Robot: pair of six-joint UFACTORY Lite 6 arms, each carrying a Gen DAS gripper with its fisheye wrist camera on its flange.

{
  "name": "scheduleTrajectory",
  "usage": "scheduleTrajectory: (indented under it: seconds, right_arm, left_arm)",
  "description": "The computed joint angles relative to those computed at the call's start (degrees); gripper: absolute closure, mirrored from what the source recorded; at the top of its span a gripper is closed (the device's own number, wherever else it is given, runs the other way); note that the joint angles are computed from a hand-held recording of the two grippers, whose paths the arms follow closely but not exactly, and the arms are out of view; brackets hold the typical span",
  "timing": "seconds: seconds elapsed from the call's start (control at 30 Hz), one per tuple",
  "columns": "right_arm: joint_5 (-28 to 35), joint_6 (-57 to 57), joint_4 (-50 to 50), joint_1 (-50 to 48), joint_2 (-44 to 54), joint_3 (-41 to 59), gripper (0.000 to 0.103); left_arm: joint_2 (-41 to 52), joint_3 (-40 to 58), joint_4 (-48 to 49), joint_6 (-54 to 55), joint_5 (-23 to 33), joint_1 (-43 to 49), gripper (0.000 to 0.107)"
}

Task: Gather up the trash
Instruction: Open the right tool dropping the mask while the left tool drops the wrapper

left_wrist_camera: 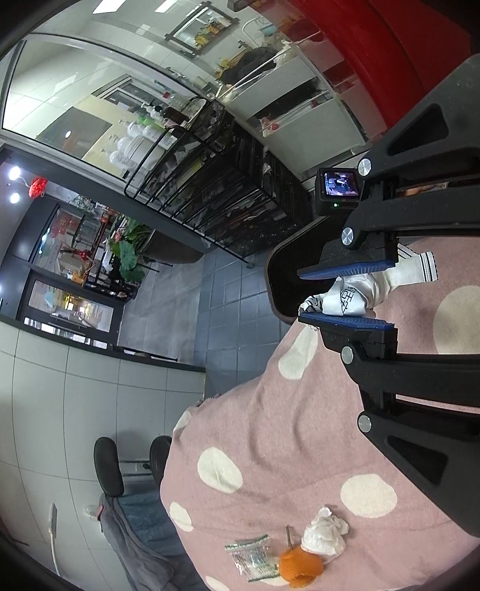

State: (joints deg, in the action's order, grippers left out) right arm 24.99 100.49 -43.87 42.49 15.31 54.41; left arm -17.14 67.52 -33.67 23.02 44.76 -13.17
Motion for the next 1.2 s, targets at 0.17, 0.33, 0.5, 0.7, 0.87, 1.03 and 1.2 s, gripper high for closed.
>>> scheduleTrajectory:
  seconds: [0.17,0.33,0.5,0.7,0.87,1.03,1.2]
  right_arm:
    - [-0.5,1.8,-0.1,0.8,-1.2,-1.8,0.049]
    - [4.5,6.7,-2.0,4.9,-6.3,-4.4,0.035]
    - [8.8,8.6,-1.8,8.6,-12.4,-8.3,0.035]
    - [16.3,12.5,-1.3,13.4,-22.4,-14.4,0.034]
    - [22.3,15.9,0.6,17.2,-31.2,-19.6,0.027]
    - [25.0,17.5,2.2,19.6,-34.7,-22.0,0.027]
    - [25.2,19.2,2.6,20.9,-35.9,-23.3,0.027]
  left_arm:
    - [3.0,1.4,0.9,-2.2,-1.4,-4.5,0.088]
    - [7.1,3.2,1.9,-4.5,-3.3,-10.3,0.088]
    - [13.7,6.0,8.0,-10.1,-7.0,-17.7,0.088]
    - [24.4,11.8,9.1,-12.0,-6.4,-21.5,0.088]
    - [30.5,15.2,14.5,-16.8,-8.0,-25.1,0.088]
    - [36.1,19.5,18.6,-20.1,-8.0,-27.6,0.088]
    - [38.9,21.1,16.3,-18.7,-9.0,-28.0,0.052]
